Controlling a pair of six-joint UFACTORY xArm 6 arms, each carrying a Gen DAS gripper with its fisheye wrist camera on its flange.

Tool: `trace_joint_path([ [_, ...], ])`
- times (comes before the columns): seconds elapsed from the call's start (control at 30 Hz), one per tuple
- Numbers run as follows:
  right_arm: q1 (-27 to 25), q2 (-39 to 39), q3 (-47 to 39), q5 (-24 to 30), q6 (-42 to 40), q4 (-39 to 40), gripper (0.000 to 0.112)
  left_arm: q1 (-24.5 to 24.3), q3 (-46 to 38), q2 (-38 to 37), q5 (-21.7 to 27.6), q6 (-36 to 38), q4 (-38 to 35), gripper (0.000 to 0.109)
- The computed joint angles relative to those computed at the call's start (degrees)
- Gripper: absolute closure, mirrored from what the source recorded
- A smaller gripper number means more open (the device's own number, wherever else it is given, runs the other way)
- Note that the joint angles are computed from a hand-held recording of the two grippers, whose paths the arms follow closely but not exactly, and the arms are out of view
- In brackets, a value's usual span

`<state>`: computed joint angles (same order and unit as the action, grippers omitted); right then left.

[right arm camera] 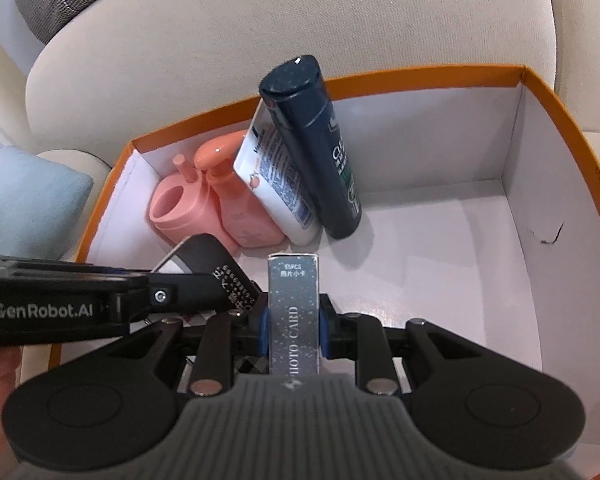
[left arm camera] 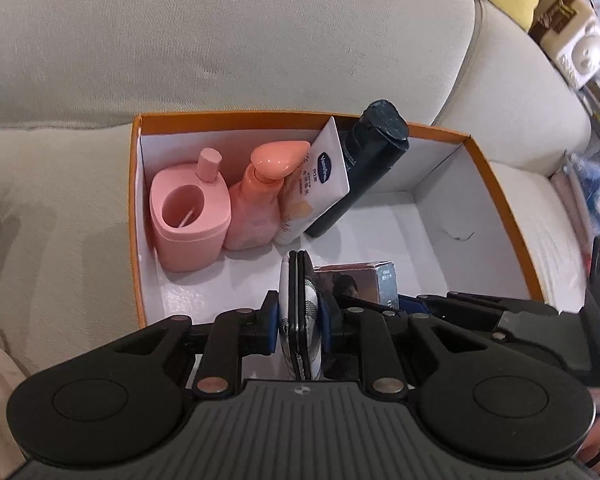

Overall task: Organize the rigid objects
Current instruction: 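Lower the plaid case into the box and open left tool, then lower the PHOTO CARD box beside the case and open right tool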

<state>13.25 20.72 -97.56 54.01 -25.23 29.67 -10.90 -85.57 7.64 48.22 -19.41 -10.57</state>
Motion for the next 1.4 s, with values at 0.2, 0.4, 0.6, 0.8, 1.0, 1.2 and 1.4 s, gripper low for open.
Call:
trace_joint_path([
  [0.2,-0.3,0.6,-1.0,1.7,1.5,0.1,0.089,-0.4,0.2,-0.6,0.7,0.0,2.8,0.080],
  [0.4,-0.2,0.7,-1.3,2.2,1.5,0.1,0.089,-0.7,2.9,-3.2,-2.5,-4.7,9.7,0.041],
  [0.6,0.6,0.1,-0.3,0.9,0.9,-1.2,0.089,0.7,8.3,-7.7,-9.3,-10.8,12.2,0.055],
  [0.8,1.3,0.3,-1.5,1.0,0.4,-4.1,0.089,1.2,12.1,-11.9,-10.2,-20.3,19.1,0.055],
  [1.0,3.3,2.1,-4.2,-0.6,-0.7,-13.9,0.089,1.5,10.5,-11.4,-2.4,-20.2,16.5,0.055],
  [1.2,4.0,5.2,-10.2,7.3,-3.1,-15.1,0.089,1.1,10.9,-11.1,-3.0,-18.0,12.8,0.082],
  [1.4,2.5,7.2,-15.3,18.4,0.4,-12.6,0.089,1.3,11.7,-12.0,-3.3,-17.9,12.4,0.085],
])
